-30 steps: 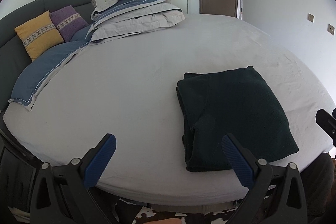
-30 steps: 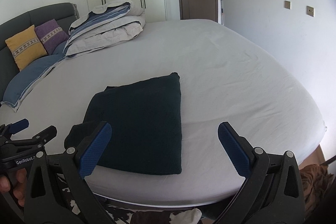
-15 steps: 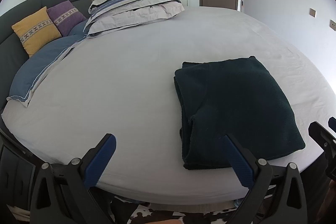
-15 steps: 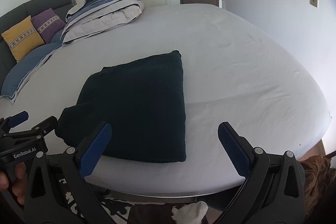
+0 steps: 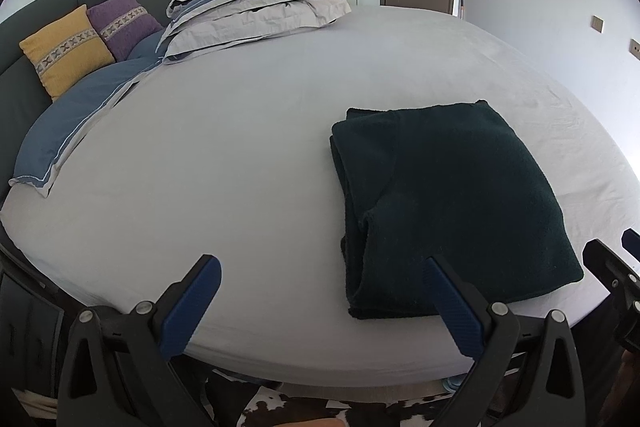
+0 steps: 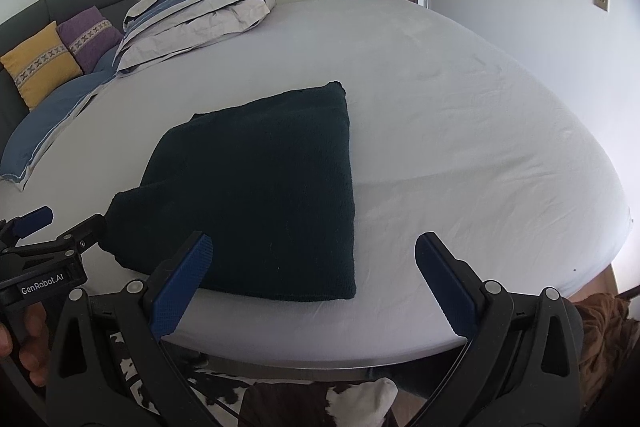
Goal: Fold small clothes
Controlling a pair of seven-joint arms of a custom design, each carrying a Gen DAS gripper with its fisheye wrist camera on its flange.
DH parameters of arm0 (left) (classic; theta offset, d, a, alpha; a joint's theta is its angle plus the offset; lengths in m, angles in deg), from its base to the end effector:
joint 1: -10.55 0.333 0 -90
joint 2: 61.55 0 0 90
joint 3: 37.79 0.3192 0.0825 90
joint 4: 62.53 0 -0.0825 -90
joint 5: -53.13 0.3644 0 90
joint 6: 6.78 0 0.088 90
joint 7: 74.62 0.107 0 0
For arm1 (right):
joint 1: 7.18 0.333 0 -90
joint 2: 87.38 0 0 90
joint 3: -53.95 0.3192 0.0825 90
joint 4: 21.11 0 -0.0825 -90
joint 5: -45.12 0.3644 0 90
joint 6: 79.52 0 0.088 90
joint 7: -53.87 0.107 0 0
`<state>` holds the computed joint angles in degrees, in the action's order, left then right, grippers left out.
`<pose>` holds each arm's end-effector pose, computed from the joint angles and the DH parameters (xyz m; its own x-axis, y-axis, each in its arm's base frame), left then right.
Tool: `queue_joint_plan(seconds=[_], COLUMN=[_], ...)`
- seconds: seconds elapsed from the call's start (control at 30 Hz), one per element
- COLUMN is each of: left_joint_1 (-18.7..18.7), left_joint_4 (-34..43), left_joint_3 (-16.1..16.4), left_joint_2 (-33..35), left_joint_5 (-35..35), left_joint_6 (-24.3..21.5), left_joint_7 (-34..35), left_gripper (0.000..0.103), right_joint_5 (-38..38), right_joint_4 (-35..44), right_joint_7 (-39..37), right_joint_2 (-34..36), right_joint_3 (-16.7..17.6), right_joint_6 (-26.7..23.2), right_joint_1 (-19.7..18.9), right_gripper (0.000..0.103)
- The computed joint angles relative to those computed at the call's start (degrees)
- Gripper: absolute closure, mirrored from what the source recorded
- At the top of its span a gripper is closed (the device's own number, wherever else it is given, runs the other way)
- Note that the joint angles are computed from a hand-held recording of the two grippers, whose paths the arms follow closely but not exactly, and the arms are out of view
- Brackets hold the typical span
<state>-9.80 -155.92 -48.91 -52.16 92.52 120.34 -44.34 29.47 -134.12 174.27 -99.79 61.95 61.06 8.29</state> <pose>0.5548 -0.3045 0.5814 0.2140 -0.9757 -0.0468 -0.7387 -0.1303 -0.6613 0.4759 0.2151 0.6499 0.0562 -0.9970 -0.0535 -0.7409 -0.0058 -0.6716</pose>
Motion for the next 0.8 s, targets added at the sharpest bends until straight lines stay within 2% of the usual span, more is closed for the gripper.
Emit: queue_joint_plan(seconds=[0.8], left_joint_1=[-0.4], left_joint_4=[0.8], left_joint_3=[0.3], left_joint_2=[1.3], left_joint_5=[-1.9], left_joint_6=[0.3], left_joint_7=[1.1], left_gripper=[0.0], right_joint_5=[-0.7], right_joint_4=[-0.2], right_joint_7=[2.6], right_joint_2=[0.8], right_joint_3=[0.5], right_joint_6=[-0.6], right_joint_1=[1.0], right_gripper=[0.0])
